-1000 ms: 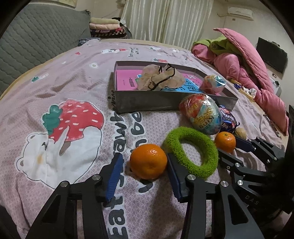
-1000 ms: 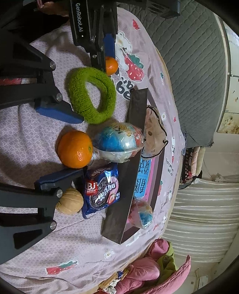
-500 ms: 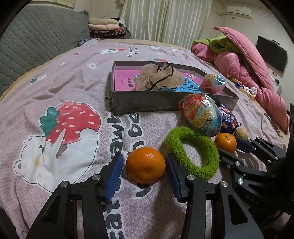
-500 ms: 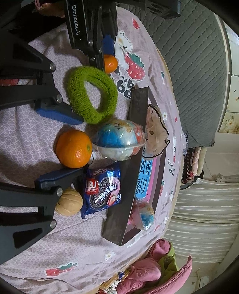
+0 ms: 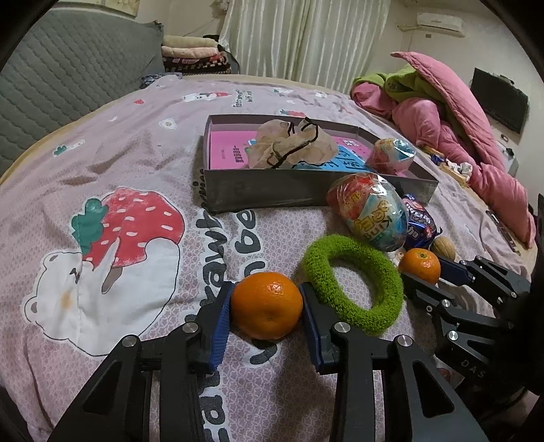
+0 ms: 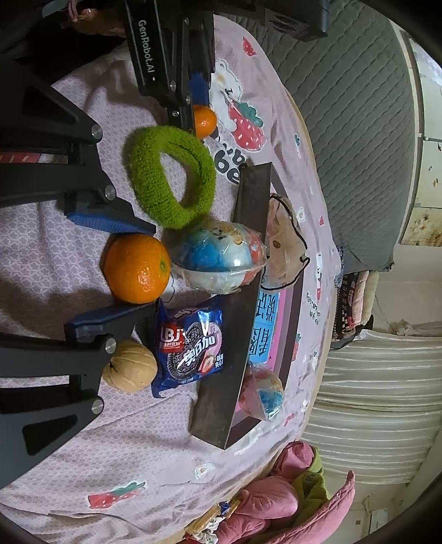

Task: Organize objects
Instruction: 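Close the left tool on its tangerine while the right tool closes on the other tangerine, then lift the tangerine with the left tool while the right tool lifts its tangerine toward the tray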

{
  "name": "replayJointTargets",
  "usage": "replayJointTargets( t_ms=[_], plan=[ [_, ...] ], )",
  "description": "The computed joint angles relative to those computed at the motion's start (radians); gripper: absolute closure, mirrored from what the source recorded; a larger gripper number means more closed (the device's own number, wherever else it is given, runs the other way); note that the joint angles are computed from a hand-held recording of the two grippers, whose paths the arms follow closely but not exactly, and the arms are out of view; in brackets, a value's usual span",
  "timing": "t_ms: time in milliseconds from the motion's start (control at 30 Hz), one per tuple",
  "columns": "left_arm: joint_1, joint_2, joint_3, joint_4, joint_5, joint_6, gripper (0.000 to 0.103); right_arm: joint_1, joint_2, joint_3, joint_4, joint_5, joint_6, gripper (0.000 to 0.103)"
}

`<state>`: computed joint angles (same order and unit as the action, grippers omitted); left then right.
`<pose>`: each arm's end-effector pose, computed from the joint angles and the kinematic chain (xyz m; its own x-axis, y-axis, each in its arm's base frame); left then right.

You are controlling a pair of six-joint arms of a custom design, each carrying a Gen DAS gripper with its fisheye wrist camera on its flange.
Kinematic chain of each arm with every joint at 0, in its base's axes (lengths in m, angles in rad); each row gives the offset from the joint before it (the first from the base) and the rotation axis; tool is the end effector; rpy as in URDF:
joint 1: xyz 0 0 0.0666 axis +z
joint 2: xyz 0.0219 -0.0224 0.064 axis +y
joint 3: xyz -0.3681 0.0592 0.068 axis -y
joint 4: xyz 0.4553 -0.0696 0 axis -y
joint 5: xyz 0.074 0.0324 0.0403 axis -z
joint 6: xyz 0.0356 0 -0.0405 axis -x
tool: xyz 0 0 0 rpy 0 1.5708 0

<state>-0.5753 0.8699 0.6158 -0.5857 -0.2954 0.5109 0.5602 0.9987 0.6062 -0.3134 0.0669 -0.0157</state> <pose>0.2984 -0.1816 0.2607 -0.7197 -0.0908 -0.6883 0.0064 0.9905 -0.1374 0.3265 0.2015 0.2315 -0.5571 -0.3310 -0.7616 -0.4784 0.8776 -0.0314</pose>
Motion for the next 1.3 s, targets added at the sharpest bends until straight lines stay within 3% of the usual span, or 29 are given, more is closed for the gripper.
replayJointTargets(
  t_ms=[933,1300],
  plan=[
    [-0.03,-0.106,-0.049,0.009,-0.07,-0.016,0.065,-0.001,-0.1,-0.052,0.018,-0.036,0.025,0.064],
    [-0.065,-0.145,-0.06,0.013,-0.134,-0.041,0.065,0.007,-0.151,-0.074,0.034,-0.021,0.046,0.064]
  ],
)
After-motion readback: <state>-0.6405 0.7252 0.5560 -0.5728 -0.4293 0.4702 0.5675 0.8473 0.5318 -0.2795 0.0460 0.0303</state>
